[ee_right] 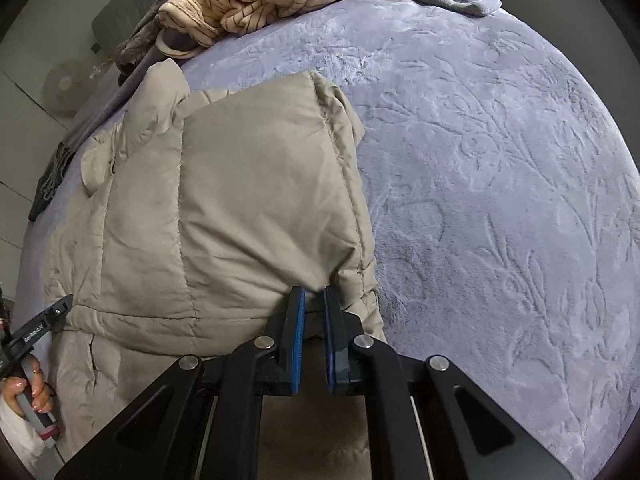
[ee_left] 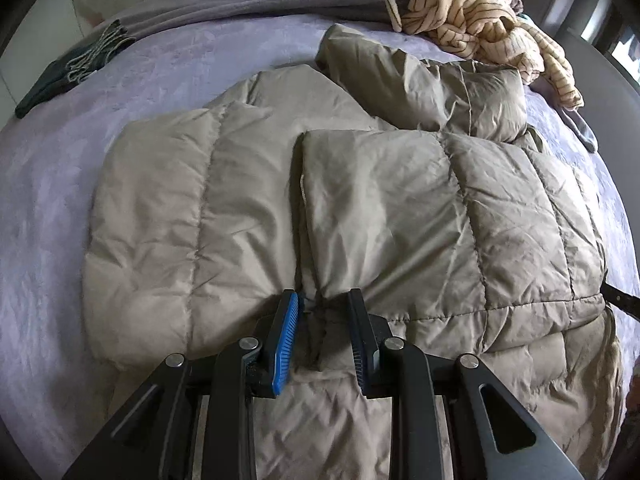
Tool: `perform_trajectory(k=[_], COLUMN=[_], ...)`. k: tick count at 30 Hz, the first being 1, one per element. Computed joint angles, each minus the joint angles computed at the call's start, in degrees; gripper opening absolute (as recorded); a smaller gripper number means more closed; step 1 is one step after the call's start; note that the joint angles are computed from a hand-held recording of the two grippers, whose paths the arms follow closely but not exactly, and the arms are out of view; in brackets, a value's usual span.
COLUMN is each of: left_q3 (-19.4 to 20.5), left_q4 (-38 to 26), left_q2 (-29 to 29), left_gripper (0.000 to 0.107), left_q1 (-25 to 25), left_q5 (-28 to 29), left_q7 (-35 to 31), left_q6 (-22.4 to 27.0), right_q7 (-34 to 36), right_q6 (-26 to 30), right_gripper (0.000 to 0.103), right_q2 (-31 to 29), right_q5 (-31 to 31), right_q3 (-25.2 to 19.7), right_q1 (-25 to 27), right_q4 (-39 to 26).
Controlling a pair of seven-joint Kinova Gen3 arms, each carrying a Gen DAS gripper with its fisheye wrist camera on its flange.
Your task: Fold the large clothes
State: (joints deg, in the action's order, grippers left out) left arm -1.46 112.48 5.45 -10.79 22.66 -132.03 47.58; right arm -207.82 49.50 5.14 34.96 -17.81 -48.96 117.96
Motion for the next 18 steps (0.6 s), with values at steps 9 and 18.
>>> perform_trajectory(k=[9,18], left_q3=[-1.4,-3.2], left_q4=[-3.1,-3.7], left_q2=[-3.6,-8.3], left_gripper=[0.027,0.027], left_q1=[0.3,0.1], left_q5=[-6.3,-8.6], left_q7=[5.9,7.3], left_q6=[8.1,15.3], right_q7=[2.0,-0.8], right_q6=[4.5,5.6], right_gripper=[0.012,0.012], right_q2=[-2.5,-4.1], right_q5=[-6.9,-12.0], right_q3=[-2.1,-4.7], right_q1=[-0.4,-1.5], right_q4=[-3.4,-5.4])
